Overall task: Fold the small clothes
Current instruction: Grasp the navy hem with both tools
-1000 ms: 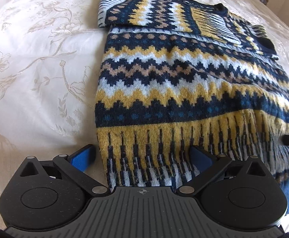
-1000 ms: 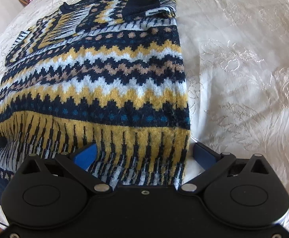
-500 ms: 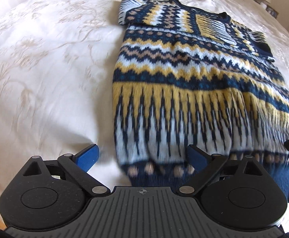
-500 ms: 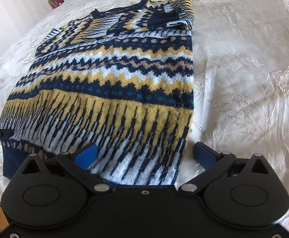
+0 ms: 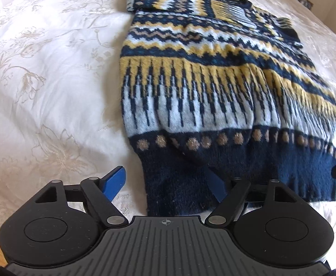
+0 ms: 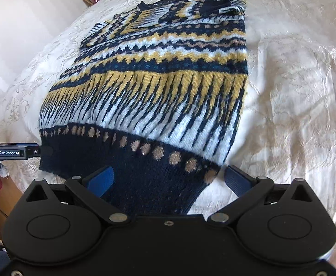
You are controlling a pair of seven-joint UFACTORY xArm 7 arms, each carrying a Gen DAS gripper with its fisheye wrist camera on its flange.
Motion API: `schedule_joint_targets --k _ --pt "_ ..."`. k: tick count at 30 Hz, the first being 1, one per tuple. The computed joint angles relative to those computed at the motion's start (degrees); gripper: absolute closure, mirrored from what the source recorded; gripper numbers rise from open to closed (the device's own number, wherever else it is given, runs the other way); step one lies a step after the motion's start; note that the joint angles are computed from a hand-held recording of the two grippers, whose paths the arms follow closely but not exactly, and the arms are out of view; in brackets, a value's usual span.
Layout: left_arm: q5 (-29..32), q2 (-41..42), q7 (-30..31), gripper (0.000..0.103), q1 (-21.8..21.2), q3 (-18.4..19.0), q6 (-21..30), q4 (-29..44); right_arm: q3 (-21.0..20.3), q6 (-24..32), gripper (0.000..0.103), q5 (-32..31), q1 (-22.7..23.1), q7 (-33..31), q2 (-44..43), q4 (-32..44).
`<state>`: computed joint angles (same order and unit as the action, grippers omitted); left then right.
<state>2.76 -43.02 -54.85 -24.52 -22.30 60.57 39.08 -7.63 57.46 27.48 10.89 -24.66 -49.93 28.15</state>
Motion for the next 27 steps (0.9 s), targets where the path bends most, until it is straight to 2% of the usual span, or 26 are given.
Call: schedule_joint_targets --k 3,7,13,16,17,18,19,20,21,23,27 --pt "-1.09 0.25 1.33 0.036 -1.23 0.61 -0.84 -0.76 -1.04 3.77 0.001 0.16 -0.21 0.26 0.04 -0.04" --pt "-1.36 0.82 2.73 0.036 -1.46 1.17 -1.19 -0.99 -0.75 5.05 0.001 0.7 -0.91 0.76 -0.77 -0.89" --pt "-1.68 1.52 3.93 0.036 -0.65 2.4 -4.39 -2.19 -0.05 4.3 0.004 2.66 -0.41 1.06 2.25 -0.12" --pt "-1.79 1.02 4.65 0.036 -0.73 2.69 -5.98 -3.06 0.49 4.16 0.01 3.44 -0.44 2.52 3.42 0.59" --pt "-1.95 0.54 4.65 0.04 -0.79 2.73 -6.47 -3.46 0.54 4.33 0.019 3.51 -0.46 2.83 3.76 0.85" --pt "-2.34 -0.26 4.56 0.051 -0.96 2.88 -7.16 -4.06 0.62 4.61 0.027 3.43 -0.54 3.19 4.13 1.15" --pt "-2.8 -1.03 4.33 0.057 -1.07 3.03 -7.49 -4.49 0.75 4.81 0.032 3.19 -0.87 3.76 4.33 1.34" --pt "-3.27 -1.57 4.13 0.07 -1.13 3.15 -7.55 -4.69 0.66 5.18 0.045 2.95 -1.2 4.27 4.74 1.72" --pt "-3.97 -2.32 4.1 0.087 -1.37 3.55 -7.9 -5.08 0.43 5.86 0.066 2.92 -1.45 4.85 5.28 2.14" --pt "-4.71 -3.9 3.47 0.092 -1.26 3.61 -7.72 -5.31 -0.27 8.0 0.087 3.28 -2.07 6.43 6.68 3.25" --pt "-5.66 -7.48 2.23 0.093 -0.62 3.71 -6.76 -4.41 -0.74 9.68 0.09 4.27 -2.06 5.45 5.26 4.47"
